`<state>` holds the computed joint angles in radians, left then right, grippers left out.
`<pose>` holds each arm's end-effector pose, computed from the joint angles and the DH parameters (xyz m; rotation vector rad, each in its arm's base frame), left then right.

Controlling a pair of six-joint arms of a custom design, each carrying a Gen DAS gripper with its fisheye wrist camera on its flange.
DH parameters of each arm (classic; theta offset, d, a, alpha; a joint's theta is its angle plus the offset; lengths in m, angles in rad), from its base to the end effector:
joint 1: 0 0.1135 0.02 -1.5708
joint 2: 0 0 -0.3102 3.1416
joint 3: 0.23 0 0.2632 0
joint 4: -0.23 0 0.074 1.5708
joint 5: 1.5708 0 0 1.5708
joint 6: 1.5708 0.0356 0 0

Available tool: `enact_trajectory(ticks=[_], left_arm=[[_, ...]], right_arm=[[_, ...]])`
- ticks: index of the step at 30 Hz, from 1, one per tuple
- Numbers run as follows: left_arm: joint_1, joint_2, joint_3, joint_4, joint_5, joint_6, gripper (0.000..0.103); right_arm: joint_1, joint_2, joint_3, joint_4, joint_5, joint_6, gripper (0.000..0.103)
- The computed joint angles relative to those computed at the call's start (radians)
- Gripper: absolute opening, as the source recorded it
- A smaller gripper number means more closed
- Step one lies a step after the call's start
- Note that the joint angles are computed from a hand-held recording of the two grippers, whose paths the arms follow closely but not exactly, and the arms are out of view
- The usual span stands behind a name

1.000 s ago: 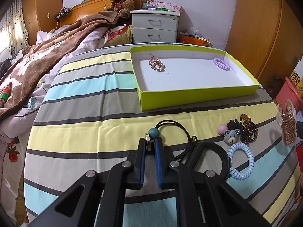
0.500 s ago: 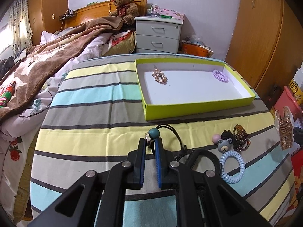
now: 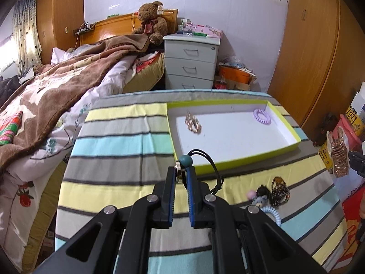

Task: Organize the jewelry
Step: 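Carry the black cord and claw clip toward the lime-green box with both tools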

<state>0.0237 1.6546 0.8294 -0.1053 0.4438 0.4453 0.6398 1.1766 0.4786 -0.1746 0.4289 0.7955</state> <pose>0.3276 -0.0075 0.1899 0.6782 2.3109 -0.3420 0.1726 0.1100 0.1997 0.3671 2.3194 0.1763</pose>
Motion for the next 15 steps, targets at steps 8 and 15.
enact_trajectory(ticks=[8, 15], left_arm=[[-0.049, 0.023, 0.082, -0.029, -0.001, -0.036, 0.010], [-0.101, 0.100, 0.180, -0.057, -0.015, -0.082, 0.010]], right_arm=[[-0.120, 0.066, 0.076, -0.011, -0.044, -0.074, 0.015], [-0.238, 0.163, 0.159, -0.010, -0.091, -0.129, 0.015]])
